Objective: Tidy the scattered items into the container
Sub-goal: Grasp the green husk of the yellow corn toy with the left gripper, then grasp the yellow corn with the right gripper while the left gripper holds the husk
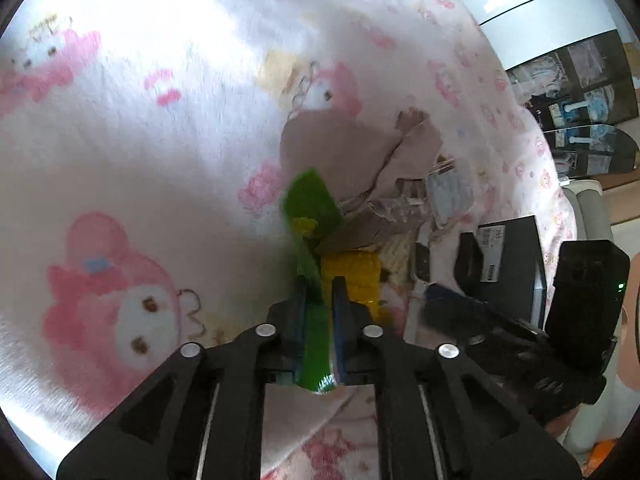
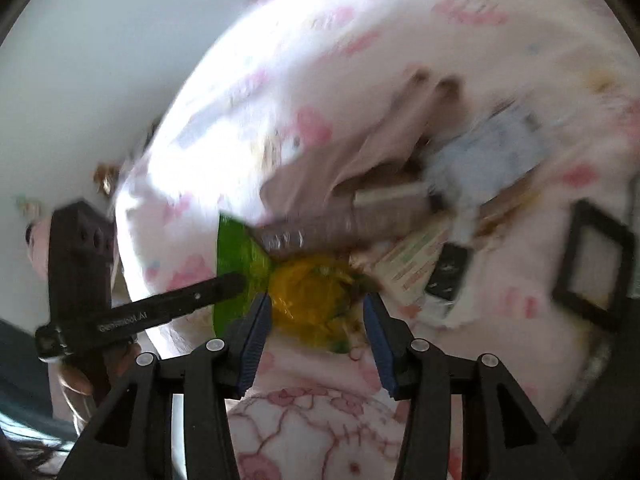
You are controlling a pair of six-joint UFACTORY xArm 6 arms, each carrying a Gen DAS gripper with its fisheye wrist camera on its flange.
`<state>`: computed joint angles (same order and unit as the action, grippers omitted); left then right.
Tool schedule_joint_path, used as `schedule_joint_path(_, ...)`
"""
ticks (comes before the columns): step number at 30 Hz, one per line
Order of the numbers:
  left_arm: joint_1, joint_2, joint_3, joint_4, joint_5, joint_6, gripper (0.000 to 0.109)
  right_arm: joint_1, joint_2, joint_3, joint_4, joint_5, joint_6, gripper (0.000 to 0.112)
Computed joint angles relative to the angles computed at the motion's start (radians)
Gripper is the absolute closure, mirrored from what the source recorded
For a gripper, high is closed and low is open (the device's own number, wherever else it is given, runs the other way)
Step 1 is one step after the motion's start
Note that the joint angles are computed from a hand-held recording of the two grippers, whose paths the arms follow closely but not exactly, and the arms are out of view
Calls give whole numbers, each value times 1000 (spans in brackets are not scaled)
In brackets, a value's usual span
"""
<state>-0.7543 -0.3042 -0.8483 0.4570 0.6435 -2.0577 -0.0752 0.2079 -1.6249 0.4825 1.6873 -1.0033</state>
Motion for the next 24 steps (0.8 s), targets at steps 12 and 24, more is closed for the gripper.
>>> schedule_joint_path(12, 12, 11, 65, 175, -130, -281, 93, 43, 86, -30, -34, 20, 28, 75)
schedule_joint_path(24, -27, 147, -229, 217, -127, -78, 107, -139, 67, -158, 209, 274, 59, 74)
